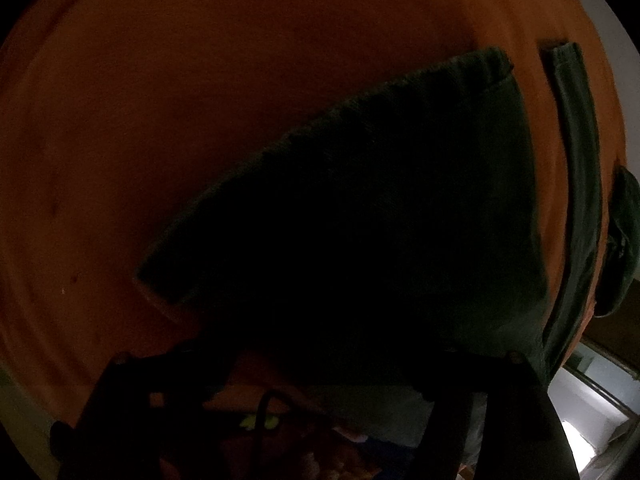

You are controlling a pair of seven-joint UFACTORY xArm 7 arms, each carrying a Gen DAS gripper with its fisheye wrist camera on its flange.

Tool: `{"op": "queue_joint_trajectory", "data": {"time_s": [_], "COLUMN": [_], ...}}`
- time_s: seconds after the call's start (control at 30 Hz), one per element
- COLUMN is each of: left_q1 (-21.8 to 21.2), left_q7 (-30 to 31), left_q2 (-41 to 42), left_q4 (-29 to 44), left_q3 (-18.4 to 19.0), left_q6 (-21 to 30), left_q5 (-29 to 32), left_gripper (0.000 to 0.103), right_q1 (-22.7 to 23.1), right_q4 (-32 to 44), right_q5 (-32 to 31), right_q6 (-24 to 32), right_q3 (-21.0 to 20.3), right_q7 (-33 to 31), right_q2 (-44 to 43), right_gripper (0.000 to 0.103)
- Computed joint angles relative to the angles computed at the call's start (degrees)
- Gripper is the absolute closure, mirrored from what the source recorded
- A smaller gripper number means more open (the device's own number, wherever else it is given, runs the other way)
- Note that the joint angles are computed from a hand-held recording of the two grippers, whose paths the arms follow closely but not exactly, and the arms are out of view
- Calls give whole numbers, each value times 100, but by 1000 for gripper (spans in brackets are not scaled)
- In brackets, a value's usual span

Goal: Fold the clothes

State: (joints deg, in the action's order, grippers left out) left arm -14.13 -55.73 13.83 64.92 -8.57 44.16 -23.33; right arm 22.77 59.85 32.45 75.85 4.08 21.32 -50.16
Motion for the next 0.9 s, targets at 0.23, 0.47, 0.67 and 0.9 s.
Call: {"op": "queue_joint_trajectory", "data": {"time_s": [0.23,0.47,0.67,0.9], "left_q1": [415,-56,19,-51], "left_q7": [58,408,194,61], "left_q2": [151,-1932,-1500,-1519], "left_q4": [118,-2308,-1936,-2025], "left_q3": [-318,-112,-333,-354], "left_q6": [69,-340,-319,-421], "left_q5": [128,-583,-429,-386], "left_gripper": [31,30,30,30], "right_q1": [-471,-279,240,-302], "right_q4": [205,222,941,350], "right_q5": [-574,-1653,-2292,-1238], "right_q6": [-127,1051,1963,1234], "right_q3": [292,615,1456,810], "right_q7": [494,-13,-1282,170], "right_q2": [-40,312,1602,1734], "right_gripper": [33,32,32,32]}}
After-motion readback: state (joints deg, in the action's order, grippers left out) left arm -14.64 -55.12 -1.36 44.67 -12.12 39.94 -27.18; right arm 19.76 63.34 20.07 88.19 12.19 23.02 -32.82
